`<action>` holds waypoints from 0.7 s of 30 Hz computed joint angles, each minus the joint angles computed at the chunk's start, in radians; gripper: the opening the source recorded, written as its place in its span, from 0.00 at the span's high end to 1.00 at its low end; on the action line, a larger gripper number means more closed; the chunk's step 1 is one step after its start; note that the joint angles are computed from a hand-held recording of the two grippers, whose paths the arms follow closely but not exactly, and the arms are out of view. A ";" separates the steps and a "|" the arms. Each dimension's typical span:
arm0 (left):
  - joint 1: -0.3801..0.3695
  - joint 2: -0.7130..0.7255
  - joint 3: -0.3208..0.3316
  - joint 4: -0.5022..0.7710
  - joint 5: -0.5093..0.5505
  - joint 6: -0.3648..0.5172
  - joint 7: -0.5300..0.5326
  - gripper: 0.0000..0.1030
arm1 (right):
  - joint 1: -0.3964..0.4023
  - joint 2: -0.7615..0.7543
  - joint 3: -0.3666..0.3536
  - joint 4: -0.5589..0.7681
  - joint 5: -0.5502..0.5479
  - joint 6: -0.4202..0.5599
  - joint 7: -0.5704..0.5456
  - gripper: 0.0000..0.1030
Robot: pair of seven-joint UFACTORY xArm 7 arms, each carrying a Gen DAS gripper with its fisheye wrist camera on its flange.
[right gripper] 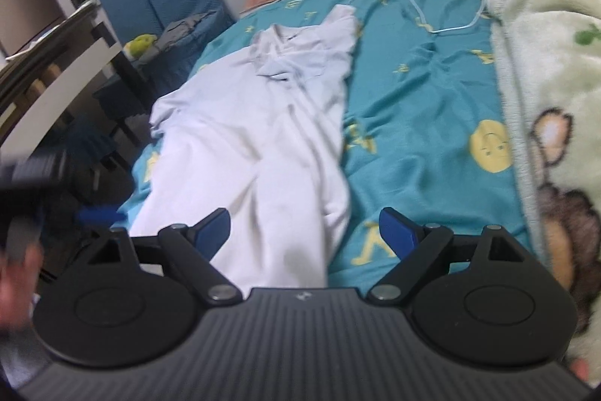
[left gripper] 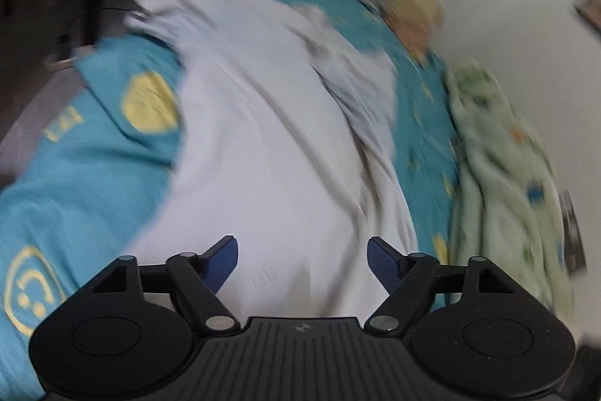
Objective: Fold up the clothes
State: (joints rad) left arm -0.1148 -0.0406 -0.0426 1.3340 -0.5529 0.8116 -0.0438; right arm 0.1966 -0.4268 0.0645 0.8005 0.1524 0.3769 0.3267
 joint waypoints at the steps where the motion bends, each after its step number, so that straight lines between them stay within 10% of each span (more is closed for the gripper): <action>1: 0.012 0.041 0.009 0.038 0.008 -0.018 -0.048 0.23 | 0.000 0.006 0.007 0.002 -0.005 -0.003 0.003 0.15; 10: 0.133 0.464 -0.022 0.432 0.035 -0.126 -0.349 0.23 | 0.031 0.089 -0.012 0.041 0.047 -0.021 0.001 0.15; 21: 0.180 0.762 -0.107 0.699 0.090 -0.310 -0.358 0.21 | 0.039 0.207 -0.011 0.116 0.110 -0.019 -0.047 0.15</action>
State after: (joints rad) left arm 0.0651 0.7211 -0.1495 2.0334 -0.4627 0.5013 -0.4015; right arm 0.2357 -0.2196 0.0537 0.9167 0.2628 0.3580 0.2797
